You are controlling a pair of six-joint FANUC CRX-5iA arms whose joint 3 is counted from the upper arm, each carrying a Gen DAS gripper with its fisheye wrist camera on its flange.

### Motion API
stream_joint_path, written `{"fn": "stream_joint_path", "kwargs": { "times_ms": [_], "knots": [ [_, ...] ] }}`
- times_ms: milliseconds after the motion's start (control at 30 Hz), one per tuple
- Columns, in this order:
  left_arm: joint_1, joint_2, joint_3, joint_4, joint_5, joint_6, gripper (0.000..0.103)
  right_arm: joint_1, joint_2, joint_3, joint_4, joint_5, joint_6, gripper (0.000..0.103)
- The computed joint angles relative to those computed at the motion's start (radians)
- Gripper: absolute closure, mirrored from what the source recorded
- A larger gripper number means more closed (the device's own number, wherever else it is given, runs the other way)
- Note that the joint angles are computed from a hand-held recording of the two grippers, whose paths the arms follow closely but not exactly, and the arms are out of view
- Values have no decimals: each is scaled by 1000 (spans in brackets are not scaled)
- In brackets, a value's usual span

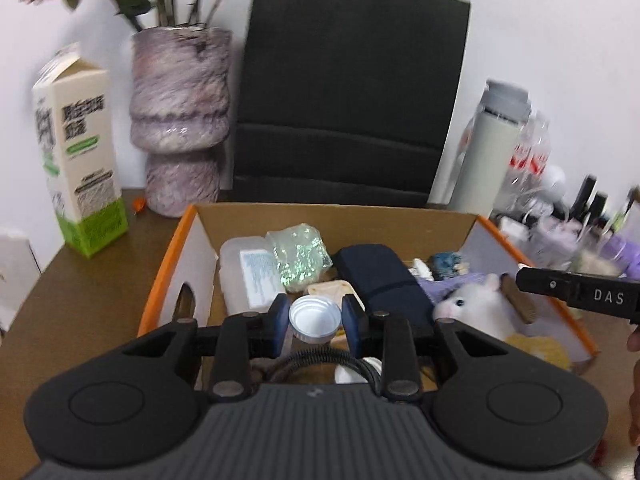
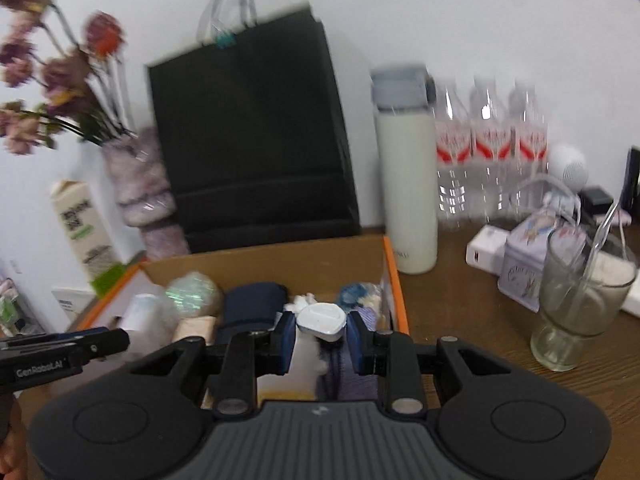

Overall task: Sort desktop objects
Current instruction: 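Lower both white caps into the box and open both tools, then move both open tools back toward the remaining items on the table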

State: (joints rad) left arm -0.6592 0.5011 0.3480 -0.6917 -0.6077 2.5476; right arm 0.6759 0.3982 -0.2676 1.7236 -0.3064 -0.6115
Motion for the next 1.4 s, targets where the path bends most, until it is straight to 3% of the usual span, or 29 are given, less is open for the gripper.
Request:
{"fn": "stream_joint_path", "kwargs": {
  "times_ms": [167, 233, 333, 400, 533, 600, 667, 867, 967, 1033, 1267, 1400],
  "knots": [
    [29, 52, 36, 89, 31, -82, 73, 28, 59, 49, -142, -42, 135, 76],
    [42, 65, 37, 135, 41, -124, 73, 26, 65, 48, -124, -54, 115, 75],
    [47, 67, 31, 145, 54, -142, 55, -14, 50, 25, 21, -16, -30, 63],
    [43, 51, 11, 119, 81, -117, 41, -15, 39, 20, 40, -29, -50, 61],
    [56, -14, -56, 160, 139, -110, 28, -22, -8, -13, 154, -44, -145, 59],
    [70, -64, -119, 185, 209, -93, 20, -25, -38, -32, 220, -47, -195, 51],
    [78, -106, -160, 221, 227, -96, 16, -10, -65, -49, 223, -58, -175, 42],
    [21, -188, -176, 111, 106, 5, 7, 68, -135, -99, 96, -102, -45, 37],
    [-41, -234, -200, -14, 47, 112, 3, 109, -174, -142, 54, -122, -28, 36],
    [-91, -261, -226, -87, -5, 183, 2, 133, -204, -185, 56, -136, -40, 31],
    [-318, -287, -318, -289, -209, 412, 0, 299, -287, -352, -51, -276, -46, 31],
    [-435, -263, -341, -349, -319, 514, 0, 407, -314, -461, -16, -397, -118, 31]
  ]
}}
